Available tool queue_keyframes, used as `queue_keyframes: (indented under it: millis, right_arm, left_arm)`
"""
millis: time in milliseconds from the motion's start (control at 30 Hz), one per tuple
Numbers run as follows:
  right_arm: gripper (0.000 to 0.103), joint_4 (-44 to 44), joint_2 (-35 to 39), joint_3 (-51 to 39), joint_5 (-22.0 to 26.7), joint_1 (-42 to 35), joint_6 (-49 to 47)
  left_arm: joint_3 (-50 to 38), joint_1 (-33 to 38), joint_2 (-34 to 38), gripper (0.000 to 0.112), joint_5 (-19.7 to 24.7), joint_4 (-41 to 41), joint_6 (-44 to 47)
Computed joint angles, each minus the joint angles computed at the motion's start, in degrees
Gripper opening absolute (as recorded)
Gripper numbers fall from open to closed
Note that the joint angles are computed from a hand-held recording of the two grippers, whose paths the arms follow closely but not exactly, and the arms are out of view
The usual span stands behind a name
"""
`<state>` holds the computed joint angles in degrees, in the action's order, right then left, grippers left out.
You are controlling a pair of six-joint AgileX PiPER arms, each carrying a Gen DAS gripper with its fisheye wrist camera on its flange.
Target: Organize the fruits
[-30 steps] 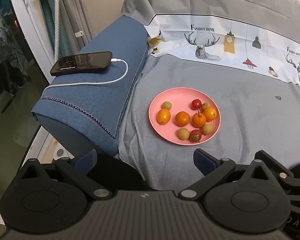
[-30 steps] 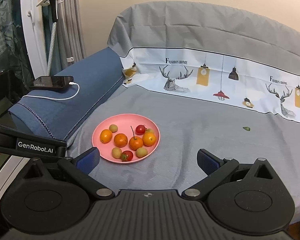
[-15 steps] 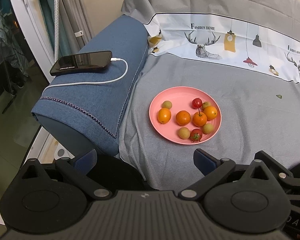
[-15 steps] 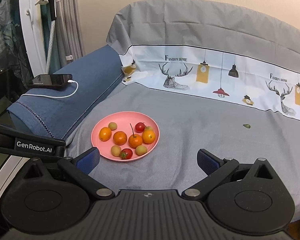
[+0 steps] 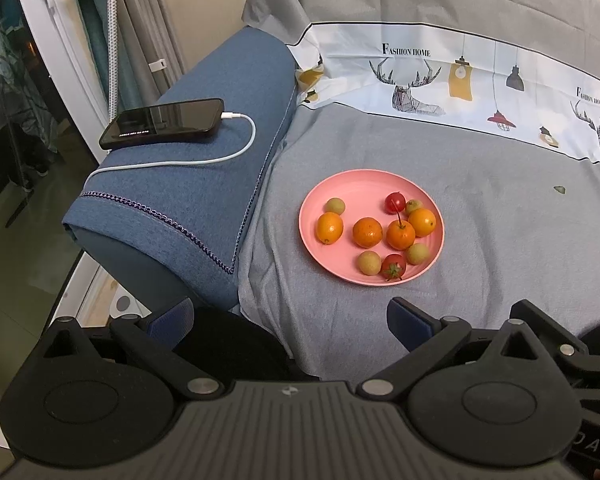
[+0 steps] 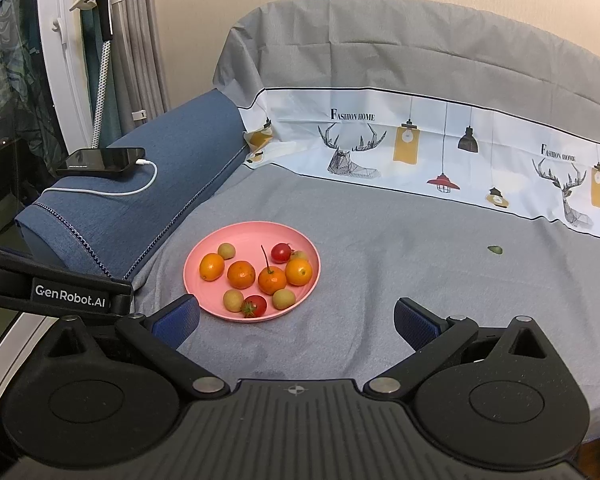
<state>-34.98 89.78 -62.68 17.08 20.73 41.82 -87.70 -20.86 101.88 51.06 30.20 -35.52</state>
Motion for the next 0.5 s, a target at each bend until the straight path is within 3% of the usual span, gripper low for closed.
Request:
queue_keyframes:
  millis: [500]
  right_arm:
    - [0.102, -0.1, 0.1, 0.0, 0.1, 0.1, 0.2]
  left_arm:
    - [-0.3, 0.2, 0.4, 0.103, 0.4, -0.3, 0.3]
